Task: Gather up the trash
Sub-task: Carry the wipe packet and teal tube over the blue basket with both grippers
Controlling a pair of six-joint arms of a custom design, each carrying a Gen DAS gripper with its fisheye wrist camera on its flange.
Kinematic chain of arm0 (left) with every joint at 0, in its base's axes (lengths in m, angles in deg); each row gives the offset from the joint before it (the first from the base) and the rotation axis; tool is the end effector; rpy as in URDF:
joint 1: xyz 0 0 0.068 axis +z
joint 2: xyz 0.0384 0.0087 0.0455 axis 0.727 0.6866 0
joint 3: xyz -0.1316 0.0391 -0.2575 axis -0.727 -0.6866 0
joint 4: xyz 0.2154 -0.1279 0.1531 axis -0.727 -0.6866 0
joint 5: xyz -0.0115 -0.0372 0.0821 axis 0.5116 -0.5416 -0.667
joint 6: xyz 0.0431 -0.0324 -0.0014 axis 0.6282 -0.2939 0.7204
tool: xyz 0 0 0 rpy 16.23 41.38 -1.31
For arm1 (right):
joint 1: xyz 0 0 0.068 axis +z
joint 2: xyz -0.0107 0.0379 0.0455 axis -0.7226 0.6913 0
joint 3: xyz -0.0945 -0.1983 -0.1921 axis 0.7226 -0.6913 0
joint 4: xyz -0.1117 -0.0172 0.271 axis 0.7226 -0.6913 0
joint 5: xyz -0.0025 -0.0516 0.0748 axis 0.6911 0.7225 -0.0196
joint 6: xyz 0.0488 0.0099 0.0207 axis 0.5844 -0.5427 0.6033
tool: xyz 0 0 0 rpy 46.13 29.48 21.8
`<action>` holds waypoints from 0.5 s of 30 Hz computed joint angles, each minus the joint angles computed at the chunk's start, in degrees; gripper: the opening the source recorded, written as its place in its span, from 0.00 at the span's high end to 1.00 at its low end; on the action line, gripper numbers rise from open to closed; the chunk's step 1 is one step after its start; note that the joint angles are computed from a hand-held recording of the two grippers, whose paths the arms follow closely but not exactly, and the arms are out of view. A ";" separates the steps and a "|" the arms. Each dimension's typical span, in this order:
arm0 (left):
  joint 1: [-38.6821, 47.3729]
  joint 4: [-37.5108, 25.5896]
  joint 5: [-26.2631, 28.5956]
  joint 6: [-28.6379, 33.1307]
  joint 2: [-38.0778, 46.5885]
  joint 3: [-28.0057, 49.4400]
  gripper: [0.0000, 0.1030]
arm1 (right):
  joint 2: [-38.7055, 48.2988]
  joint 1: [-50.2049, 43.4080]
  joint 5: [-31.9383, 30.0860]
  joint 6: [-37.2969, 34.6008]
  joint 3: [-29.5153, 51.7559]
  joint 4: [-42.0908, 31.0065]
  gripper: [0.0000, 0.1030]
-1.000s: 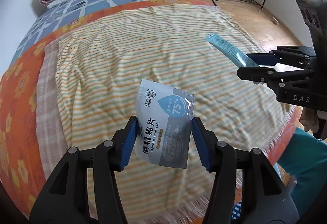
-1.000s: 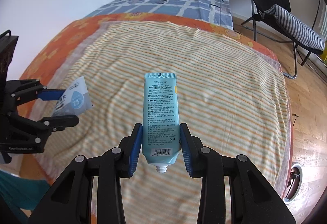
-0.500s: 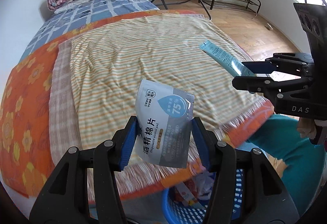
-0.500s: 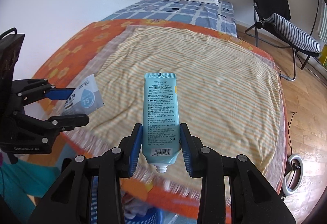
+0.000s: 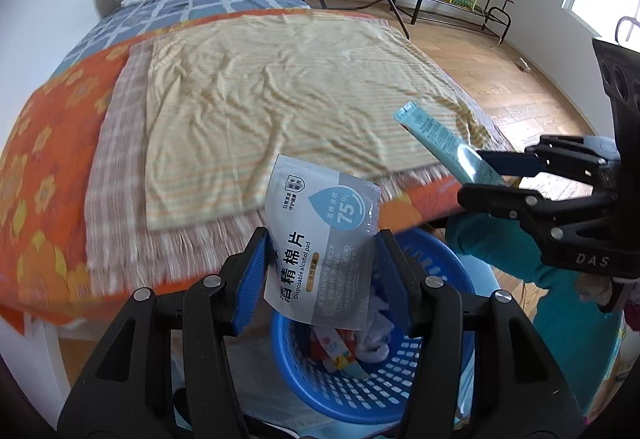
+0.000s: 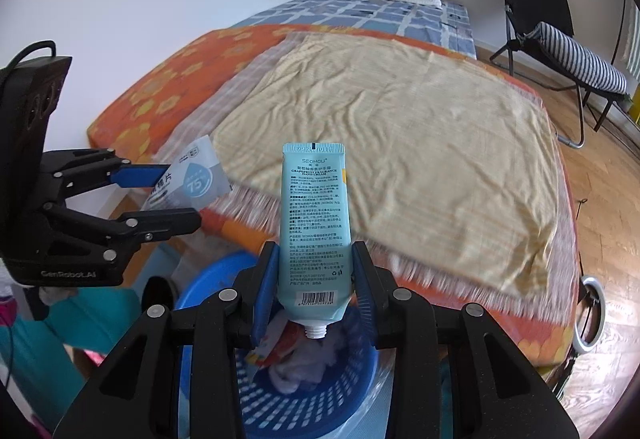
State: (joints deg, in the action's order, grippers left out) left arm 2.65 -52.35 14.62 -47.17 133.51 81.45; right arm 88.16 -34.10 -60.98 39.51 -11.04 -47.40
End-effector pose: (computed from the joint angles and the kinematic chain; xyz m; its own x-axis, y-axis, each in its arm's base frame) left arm 0.1761 -0.1699 0.1900 -0.7452 0.3907 -0.5404 0.5323 0.8366 -0.1293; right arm 0.1568 0.0390 0.2686 -0.8393 -0.1312 -0.5276 -0.2412 0.9596 0.1452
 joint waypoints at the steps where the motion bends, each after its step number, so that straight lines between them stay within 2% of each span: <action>1: -0.31 0.19 0.12 -1.24 -0.91 -1.22 0.46 | -0.92 1.02 0.20 0.90 -0.65 -0.42 0.66; 8: -4.08 1.75 -0.93 -7.45 -3.85 -7.42 0.46 | -7.03 10.98 4.12 9.09 -5.41 -2.70 0.66; 15: -7.44 5.63 -0.78 -10.70 -0.47 -11.52 0.46 | -11.61 15.27 4.14 15.43 -9.89 -4.62 0.66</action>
State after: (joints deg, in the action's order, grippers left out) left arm -4.79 -46.72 13.84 -57.87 133.04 69.93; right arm 76.54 -18.83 -56.85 54.94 -20.93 -52.03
